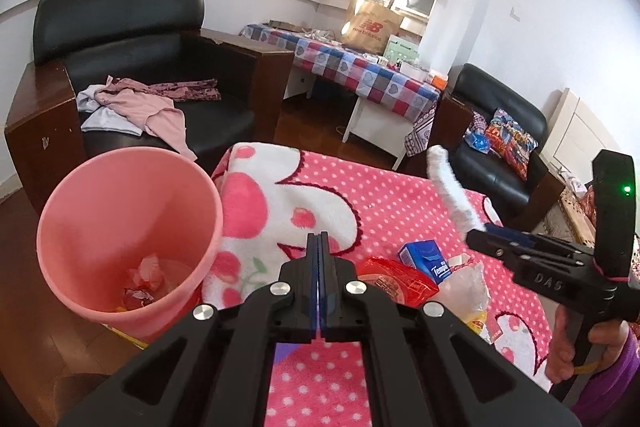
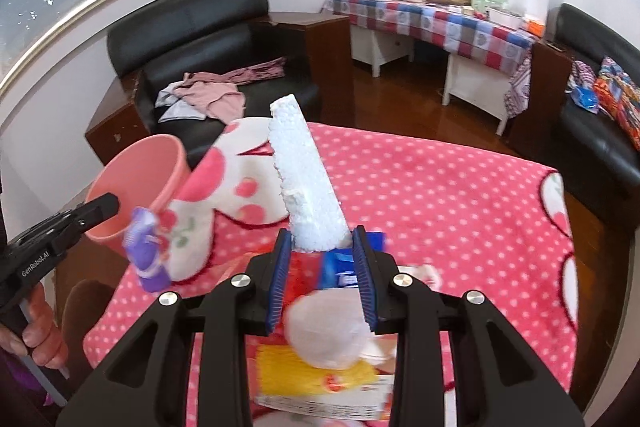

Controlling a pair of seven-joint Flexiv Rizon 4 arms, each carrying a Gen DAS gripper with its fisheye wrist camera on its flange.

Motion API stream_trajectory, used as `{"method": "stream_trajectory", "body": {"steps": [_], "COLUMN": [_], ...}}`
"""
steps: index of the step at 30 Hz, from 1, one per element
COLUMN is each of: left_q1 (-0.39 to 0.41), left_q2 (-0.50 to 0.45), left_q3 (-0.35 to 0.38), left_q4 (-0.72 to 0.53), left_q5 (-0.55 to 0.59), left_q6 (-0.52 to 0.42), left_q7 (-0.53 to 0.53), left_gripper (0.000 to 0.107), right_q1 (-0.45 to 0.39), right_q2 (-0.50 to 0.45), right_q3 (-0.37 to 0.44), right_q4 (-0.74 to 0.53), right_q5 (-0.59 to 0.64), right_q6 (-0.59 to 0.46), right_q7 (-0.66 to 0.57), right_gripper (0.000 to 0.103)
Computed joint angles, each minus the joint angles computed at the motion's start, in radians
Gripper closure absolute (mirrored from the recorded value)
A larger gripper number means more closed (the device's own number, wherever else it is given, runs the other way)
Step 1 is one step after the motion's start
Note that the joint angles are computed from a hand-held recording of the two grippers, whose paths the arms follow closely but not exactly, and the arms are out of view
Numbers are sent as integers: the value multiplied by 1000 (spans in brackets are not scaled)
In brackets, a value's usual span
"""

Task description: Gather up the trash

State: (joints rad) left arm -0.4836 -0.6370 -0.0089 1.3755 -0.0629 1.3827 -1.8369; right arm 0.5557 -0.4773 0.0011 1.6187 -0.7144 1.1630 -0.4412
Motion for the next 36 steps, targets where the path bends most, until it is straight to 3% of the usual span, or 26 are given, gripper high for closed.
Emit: {"method": "stream_trajectory", "body": {"steps": [6,9,10,11,13,14,17,27,29,33,36], "left_q1": [26,79,93,108,101,107,125,52,62,91,76], "left_q2": [27,35,35,34,26,22,6,-81,-91,-93,-84], "left_q3": [-26,-102,-124,-145,-138,-146,-176,-84,-100,-153,-139], "left_q4": [48,85,95,102,102,107,116,4,0,21,33], "left_q5": [-18,-77,-94,-109,-118,-124,-149,-75,-76,-111,-109], "left_q6": [39,28,24,14,-12,-14,-54,-143,-136,-122,-100], "left_q7": [24,60,78,102,118,135,195,245,266,322,325], "left_gripper": [107,104,98,82,61,61,61,61,62,77,85], "right_q1": [18,22,23,24,23,22,20,15,16,17,19], "right_q2": [-22,-23,-23,-21,-18,-16,-12,-12,-13,-14,-19], "right_q3": [11,11,11,11,12,13,15,23,23,24,28], "right_q4": [-42,-45,-45,-43,-37,-34,-23,-14,-16,-19,-27], "right_q5": [13,23,24,25,28,31,35,60,62,64,70], "right_q6": [-14,-15,-18,-20,-21,-19,-17,-18,-22,-25,-26], "right_q7": [-30,-32,-34,-36,-36,-37,-36,-43,-43,-46,-51], "right_gripper": [71,71,71,71,71,71,71,71,71,71,71]}}
